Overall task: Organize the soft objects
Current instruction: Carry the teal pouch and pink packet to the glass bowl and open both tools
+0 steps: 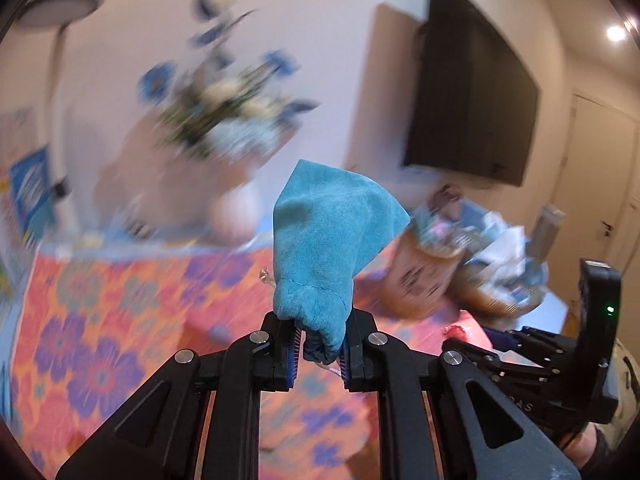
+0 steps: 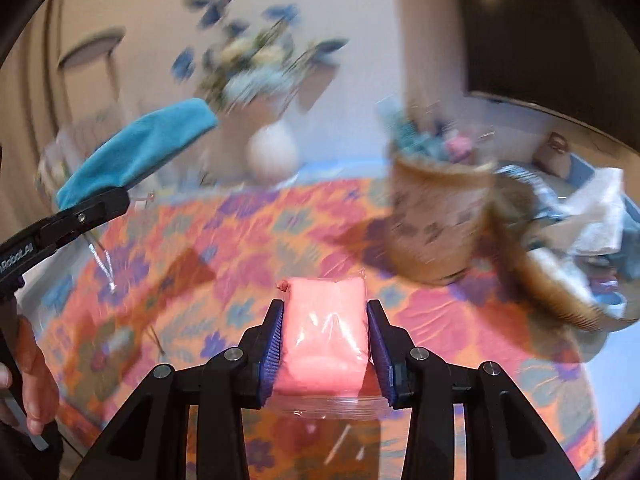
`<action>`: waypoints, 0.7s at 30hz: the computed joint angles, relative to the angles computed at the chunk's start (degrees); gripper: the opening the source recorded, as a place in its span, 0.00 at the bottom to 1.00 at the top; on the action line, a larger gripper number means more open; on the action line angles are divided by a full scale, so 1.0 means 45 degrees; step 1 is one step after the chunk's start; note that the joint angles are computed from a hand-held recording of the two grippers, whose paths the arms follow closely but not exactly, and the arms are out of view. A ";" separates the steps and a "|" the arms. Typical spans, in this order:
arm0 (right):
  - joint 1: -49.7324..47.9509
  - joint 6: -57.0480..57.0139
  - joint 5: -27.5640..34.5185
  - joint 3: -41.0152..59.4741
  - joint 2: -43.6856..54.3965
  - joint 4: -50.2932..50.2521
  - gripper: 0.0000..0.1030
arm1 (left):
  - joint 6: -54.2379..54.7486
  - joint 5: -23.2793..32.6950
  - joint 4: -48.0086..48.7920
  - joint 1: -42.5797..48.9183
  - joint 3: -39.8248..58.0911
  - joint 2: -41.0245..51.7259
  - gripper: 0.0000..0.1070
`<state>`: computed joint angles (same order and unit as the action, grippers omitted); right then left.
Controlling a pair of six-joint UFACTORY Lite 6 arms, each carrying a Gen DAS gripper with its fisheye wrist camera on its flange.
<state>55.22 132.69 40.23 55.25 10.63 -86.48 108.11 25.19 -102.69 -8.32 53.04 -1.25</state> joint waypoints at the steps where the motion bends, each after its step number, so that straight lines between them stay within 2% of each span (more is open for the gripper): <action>1: -0.0208 -0.0014 0.0316 -0.0608 -0.0900 0.0127 0.38 | -0.0648 -0.0230 0.0480 -0.0563 0.0554 0.0138 0.12; 5: -0.0735 -0.1359 0.2627 -0.1850 -0.3587 0.1397 0.38 | -0.2942 -0.1110 0.2370 -0.2824 0.3097 0.1305 0.12; 7: -0.1437 -0.1963 0.3084 -0.2458 -0.4943 0.1539 0.38 | -0.4366 -0.1517 0.3597 -0.3981 0.4561 0.2294 0.12; 10: -0.3428 -0.3284 0.2592 -0.3152 -0.6779 0.1993 0.38 | -0.7024 -0.1905 0.5877 -0.5307 0.6902 0.4083 0.12; 13: -0.5738 -0.4193 0.1623 -0.3455 -0.7770 0.2230 0.38 | -1.0920 -0.2403 0.9312 -0.6515 0.9393 0.6156 0.12; 17: -0.9580 -0.5657 -0.1679 -0.3442 -0.7915 0.2624 0.38 | -1.6140 -0.1852 1.3918 -0.7638 1.3111 0.9124 0.12; 19: -1.1845 -0.6812 -0.4343 -0.3331 -0.7518 0.3168 0.38 | -1.8538 -0.0999 1.6286 -0.8091 1.5439 1.0842 0.12; 21: -1.3680 -0.8998 -0.7008 -0.3346 -0.7082 0.5257 0.38 | -1.9938 -0.0087 1.7508 -0.8328 1.7711 1.2463 0.12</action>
<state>-6.34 92.20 8.70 40.19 -21.23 -62.82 18.39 24.80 -23.90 -45.79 132.74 54.83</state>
